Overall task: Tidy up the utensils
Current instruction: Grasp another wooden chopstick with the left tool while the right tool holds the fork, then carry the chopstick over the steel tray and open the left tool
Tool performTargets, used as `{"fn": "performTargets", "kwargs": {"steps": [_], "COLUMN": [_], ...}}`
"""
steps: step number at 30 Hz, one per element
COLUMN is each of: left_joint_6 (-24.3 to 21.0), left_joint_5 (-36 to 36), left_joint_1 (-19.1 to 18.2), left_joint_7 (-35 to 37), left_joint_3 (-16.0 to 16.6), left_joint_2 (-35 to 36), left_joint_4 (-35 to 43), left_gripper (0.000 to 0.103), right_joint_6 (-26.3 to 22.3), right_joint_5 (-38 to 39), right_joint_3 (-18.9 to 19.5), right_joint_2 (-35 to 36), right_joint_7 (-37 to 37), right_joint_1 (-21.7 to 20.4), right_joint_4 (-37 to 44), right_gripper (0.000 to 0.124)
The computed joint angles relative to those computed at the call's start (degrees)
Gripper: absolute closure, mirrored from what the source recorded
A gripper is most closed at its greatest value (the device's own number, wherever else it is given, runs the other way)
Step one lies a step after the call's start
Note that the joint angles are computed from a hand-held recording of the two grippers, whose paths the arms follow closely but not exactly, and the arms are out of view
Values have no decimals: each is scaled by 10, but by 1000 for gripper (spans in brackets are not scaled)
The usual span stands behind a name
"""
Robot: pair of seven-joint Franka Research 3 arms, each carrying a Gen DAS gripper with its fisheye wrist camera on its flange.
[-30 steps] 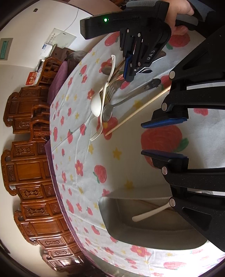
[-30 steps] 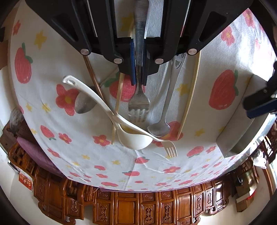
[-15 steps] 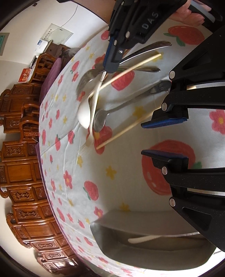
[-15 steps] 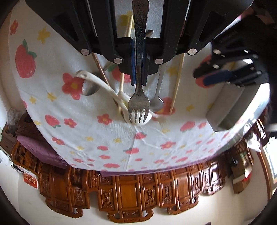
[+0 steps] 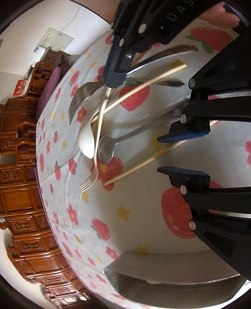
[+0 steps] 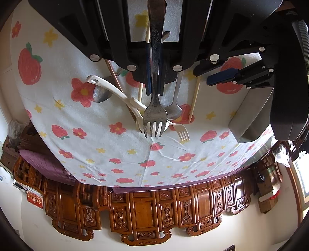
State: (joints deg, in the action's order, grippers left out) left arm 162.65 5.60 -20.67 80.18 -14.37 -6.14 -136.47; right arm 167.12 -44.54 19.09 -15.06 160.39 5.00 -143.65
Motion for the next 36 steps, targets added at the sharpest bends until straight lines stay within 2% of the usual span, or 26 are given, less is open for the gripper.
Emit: {"fn": "performTargets", "kwargs": {"steps": [3, 6, 12, 23, 28, 36], "left_joint_6": [-3, -10, -9, 0, -5, 1], "left_joint_5": [3, -10, -55, -59, -73, -92], "left_joint_1": [4, 7, 4, 4, -3, -5], "left_joint_7": [5, 19, 71, 97, 120, 159], "left_joint_3": [5, 14, 33, 54, 70, 93], "left_joint_2": [-9, -16, -40, -94, -114, -145], "left_joint_4": [-8, -13, -29, -48, -52, -65], "left_gripper": [96, 99, 99, 99, 99, 99], "right_joint_6": [0, 3, 2, -17, -7, 1], "right_joint_5": [3, 7, 8, 5, 9, -16], "right_joint_3": [-2, -3, -4, -20, -31, -28], "right_joint_2": [3, 6, 15, 48, 55, 61], "right_joint_7": [-3, -6, -14, -36, -42, -30], "right_joint_1": [3, 6, 16, 67, 86, 98], "right_joint_4": [1, 3, 12, 42, 47, 65], "right_gripper": [116, 116, 116, 116, 116, 116]}}
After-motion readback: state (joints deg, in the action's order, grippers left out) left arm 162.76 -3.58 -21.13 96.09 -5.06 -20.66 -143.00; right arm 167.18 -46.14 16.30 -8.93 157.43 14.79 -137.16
